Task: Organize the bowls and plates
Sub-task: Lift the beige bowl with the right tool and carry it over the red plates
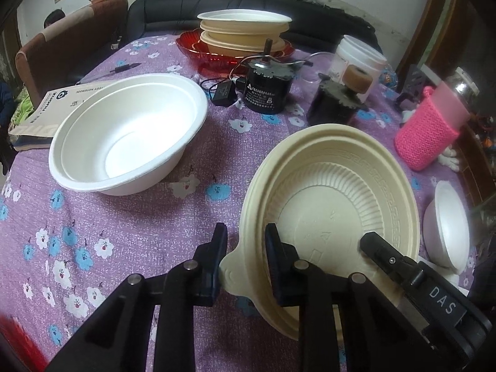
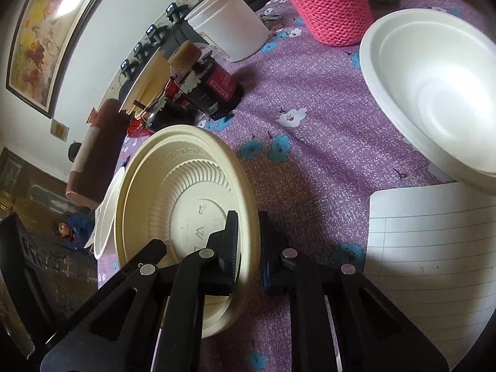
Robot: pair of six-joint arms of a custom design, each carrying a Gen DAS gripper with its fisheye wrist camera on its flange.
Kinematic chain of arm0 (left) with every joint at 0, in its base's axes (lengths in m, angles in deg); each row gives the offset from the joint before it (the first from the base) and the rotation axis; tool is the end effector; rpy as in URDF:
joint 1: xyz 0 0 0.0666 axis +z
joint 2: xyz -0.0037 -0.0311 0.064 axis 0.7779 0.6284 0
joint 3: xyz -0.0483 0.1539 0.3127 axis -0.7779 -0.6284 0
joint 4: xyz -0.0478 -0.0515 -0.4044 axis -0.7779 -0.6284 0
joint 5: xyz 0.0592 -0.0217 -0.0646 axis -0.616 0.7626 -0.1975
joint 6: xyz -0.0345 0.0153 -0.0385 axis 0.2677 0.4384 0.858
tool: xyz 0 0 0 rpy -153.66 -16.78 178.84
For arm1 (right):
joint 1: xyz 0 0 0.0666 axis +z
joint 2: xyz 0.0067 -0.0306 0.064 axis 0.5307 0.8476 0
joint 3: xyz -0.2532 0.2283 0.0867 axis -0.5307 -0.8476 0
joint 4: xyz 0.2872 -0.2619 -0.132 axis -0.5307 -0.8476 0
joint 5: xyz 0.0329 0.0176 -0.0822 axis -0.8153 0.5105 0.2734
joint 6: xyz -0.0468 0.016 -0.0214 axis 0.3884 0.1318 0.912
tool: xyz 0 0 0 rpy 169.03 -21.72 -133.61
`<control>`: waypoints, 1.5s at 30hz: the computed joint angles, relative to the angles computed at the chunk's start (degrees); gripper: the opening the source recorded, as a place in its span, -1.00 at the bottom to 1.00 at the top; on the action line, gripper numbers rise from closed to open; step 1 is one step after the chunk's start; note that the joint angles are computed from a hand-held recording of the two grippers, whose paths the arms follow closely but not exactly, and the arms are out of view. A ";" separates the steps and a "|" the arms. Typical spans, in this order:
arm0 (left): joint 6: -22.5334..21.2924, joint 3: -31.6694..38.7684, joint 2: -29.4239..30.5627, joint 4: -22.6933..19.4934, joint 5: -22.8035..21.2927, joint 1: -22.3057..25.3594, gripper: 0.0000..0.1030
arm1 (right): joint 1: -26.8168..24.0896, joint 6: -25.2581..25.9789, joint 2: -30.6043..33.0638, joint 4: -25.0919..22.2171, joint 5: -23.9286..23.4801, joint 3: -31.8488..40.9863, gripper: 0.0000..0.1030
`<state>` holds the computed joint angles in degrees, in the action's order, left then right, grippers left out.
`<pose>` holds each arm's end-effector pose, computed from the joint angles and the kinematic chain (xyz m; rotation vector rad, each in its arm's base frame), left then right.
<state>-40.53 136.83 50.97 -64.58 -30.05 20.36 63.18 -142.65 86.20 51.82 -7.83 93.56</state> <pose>0.5446 -0.3232 0.3325 0.3187 2.5774 -0.2801 0.4804 0.2819 0.3100 0.8809 2.2915 0.5988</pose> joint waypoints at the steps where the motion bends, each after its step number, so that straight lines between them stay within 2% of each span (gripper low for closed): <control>1: -0.11 -0.29 -0.26 0.29 -0.15 -0.10 -0.53 | 0.05 -0.12 -0.15 -0.01 0.15 -0.04 -0.78; 9: -0.38 -5.01 -4.74 3.19 -1.54 -0.46 -0.52 | 1.28 -0.17 -2.09 0.21 2.19 -0.67 -0.78; 16: -0.29 -12.32 -12.19 7.57 -4.23 -0.80 -0.52 | 4.15 1.31 -4.08 -0.34 6.53 -0.21 -0.78; 24: -0.28 -20.43 -21.19 10.15 -5.53 0.14 -0.52 | 9.68 2.74 -7.38 0.65 12.85 -0.66 -0.78; 30: -0.64 -25.24 -27.88 10.87 -6.51 0.96 -0.52 | 13.68 2.76 -8.99 1.75 15.34 -0.77 -0.78; 38: -1.63 -31.74 -37.30 12.04 -8.39 3.66 -0.52 | 18.75 5.00 -7.30 1.21 17.90 3.91 -0.78; 45: -2.25 -35.90 -43.77 11.51 -8.50 8.68 -0.52 | 22.58 9.01 -1.67 0.21 17.64 12.05 -0.78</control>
